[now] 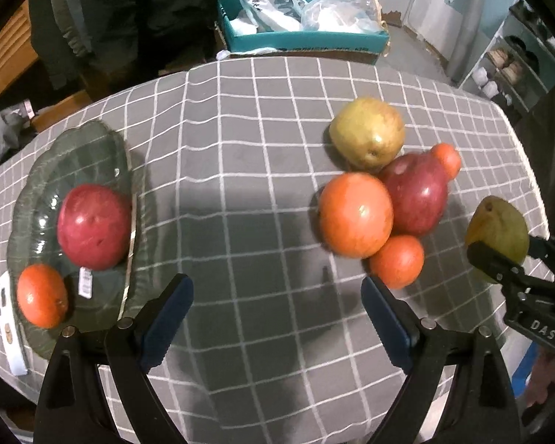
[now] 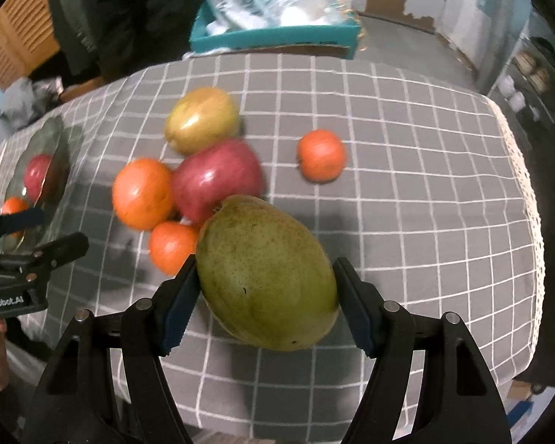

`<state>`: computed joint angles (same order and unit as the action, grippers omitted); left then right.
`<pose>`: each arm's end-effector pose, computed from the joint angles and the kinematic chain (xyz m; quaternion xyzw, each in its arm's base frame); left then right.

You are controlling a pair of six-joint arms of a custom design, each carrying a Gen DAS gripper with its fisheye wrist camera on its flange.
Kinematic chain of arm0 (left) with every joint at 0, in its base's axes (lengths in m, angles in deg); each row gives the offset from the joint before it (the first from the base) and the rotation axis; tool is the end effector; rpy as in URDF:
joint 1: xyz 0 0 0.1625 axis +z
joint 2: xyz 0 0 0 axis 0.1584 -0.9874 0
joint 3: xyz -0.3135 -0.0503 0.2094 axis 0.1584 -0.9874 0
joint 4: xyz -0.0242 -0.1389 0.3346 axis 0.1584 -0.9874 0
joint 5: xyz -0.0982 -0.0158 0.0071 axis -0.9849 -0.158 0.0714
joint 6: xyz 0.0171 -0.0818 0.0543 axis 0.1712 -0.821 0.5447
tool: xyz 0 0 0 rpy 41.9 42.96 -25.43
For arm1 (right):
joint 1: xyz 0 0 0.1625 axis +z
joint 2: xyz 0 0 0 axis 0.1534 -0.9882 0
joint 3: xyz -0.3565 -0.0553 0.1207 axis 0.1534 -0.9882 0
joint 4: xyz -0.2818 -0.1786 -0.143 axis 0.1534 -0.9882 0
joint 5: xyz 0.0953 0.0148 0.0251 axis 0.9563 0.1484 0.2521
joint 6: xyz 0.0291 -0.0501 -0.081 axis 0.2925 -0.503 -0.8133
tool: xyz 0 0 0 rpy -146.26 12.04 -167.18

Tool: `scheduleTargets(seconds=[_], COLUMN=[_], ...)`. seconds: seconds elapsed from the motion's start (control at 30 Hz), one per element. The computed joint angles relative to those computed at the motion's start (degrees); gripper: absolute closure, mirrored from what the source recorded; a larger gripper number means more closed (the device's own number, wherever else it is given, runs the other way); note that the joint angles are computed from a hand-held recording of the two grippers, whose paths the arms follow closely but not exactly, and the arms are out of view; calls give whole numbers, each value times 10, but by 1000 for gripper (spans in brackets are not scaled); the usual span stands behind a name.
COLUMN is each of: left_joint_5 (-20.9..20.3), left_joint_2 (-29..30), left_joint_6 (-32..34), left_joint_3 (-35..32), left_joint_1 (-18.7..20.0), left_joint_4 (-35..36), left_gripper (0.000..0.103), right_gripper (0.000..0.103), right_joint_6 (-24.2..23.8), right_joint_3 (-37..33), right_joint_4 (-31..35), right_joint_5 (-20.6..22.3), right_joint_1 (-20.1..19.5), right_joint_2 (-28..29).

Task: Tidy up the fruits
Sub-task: 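Grasp the green mango with the right tool, then grasp the large orange with the left tool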

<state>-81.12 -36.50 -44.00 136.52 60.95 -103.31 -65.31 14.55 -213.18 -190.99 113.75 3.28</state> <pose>-0.0031 -0.5952 0.3556 0.1106 0.9254 -0.1313 0.3378 0.4391 -0.5679 -0.0380 0.0990 -0.9225 0.1708 0.3317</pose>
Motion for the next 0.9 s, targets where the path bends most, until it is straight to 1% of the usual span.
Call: scheduleTargets(seconds=[0.1, 0.23, 0.37, 0.5, 0.67, 0.8, 0.87, 0.9], left_joint_5=[-15, -15, -29, -35, -51, -60, -64, -66], left_joint_2=[10, 29, 48, 67, 81, 89, 94, 95], left_joint_6=[-3, -2, -6, -5, -13, -9, -5, -2], left_joint_3=[-9, -20, -38, -53, -62, -65, -67, -67], left_joint_1=[2, 1, 5, 10, 19, 22, 23, 23], left_joint_4=[-4, -11, -11, -11, -18, -22, -22, -22], left_gripper=[10, 10, 10, 10, 10, 17, 23, 25], right_gripper=[32, 32, 32, 32, 32, 32, 32, 32], right_joint_6=[2, 9, 9, 4, 3, -2, -6, -7], right_joint_3=[9, 30, 40, 45, 49, 48, 47, 46], right_joint_4=[-19, -42, -65, -76, -88, -94, -95, -94], right_joint_5=[-4, -9, -9, -15, -9, -9, -11, -12], right_joint_1=[-7, -16, -24, -27, -34, -35, -36, -36], right_joint_2=[-4, -13, -18, -19, -22, -21, -20, -20])
